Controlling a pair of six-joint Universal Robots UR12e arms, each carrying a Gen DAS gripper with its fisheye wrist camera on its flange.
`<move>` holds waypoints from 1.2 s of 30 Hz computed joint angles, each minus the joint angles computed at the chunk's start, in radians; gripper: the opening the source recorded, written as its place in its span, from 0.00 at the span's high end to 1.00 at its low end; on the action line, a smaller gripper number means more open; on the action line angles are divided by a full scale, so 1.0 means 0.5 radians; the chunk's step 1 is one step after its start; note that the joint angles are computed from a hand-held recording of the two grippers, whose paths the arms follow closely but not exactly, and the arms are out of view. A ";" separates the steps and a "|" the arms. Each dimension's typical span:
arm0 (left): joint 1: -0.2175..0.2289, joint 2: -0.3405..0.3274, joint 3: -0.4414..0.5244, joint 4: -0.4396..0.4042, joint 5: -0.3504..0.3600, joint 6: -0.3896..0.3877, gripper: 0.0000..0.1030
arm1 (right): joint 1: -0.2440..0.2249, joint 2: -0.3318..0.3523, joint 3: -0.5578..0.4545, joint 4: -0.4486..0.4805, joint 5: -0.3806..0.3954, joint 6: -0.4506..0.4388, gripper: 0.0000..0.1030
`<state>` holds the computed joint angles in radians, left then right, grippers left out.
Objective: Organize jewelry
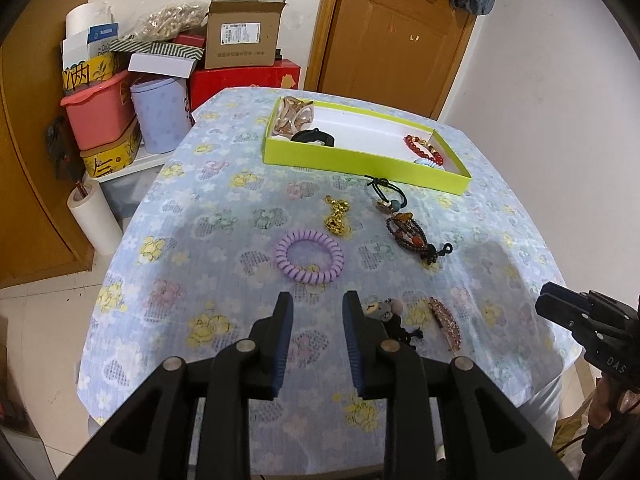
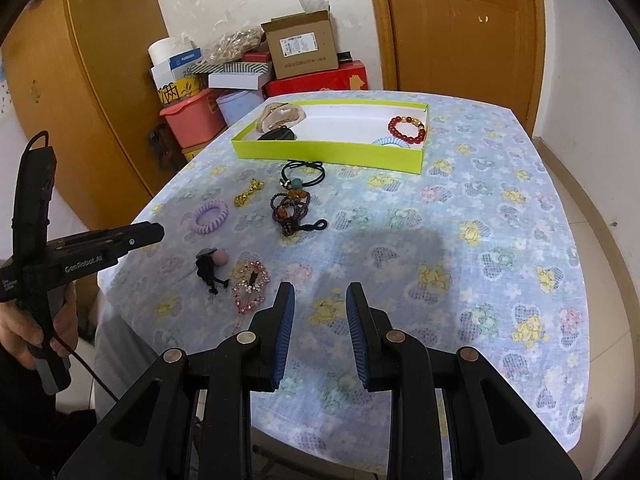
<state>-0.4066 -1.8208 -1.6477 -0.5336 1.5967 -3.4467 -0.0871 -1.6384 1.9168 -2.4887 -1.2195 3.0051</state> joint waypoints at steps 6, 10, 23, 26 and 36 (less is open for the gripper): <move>0.007 -0.040 0.043 -0.034 0.024 0.005 0.74 | 0.005 0.022 -0.012 -0.002 0.003 -0.016 0.73; 0.016 -0.072 0.074 -0.057 0.049 0.003 0.74 | 0.016 0.052 -0.036 0.004 0.005 -0.035 0.73; 0.028 -0.200 0.197 -0.142 0.137 0.049 0.74 | 0.093 0.241 -0.171 -0.033 0.007 -0.146 0.73; 0.024 -0.211 0.205 -0.129 0.155 0.069 0.74 | 0.116 0.292 -0.209 -0.037 -0.009 -0.176 0.73; -0.008 -0.250 0.229 -0.066 0.269 0.224 0.74 | 0.179 0.414 -0.294 -0.026 -0.066 -0.294 0.72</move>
<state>-0.4104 -1.9456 -1.5335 -0.5666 1.7314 -3.3348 0.0025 -1.4315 1.7700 -2.5015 -1.2522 2.8579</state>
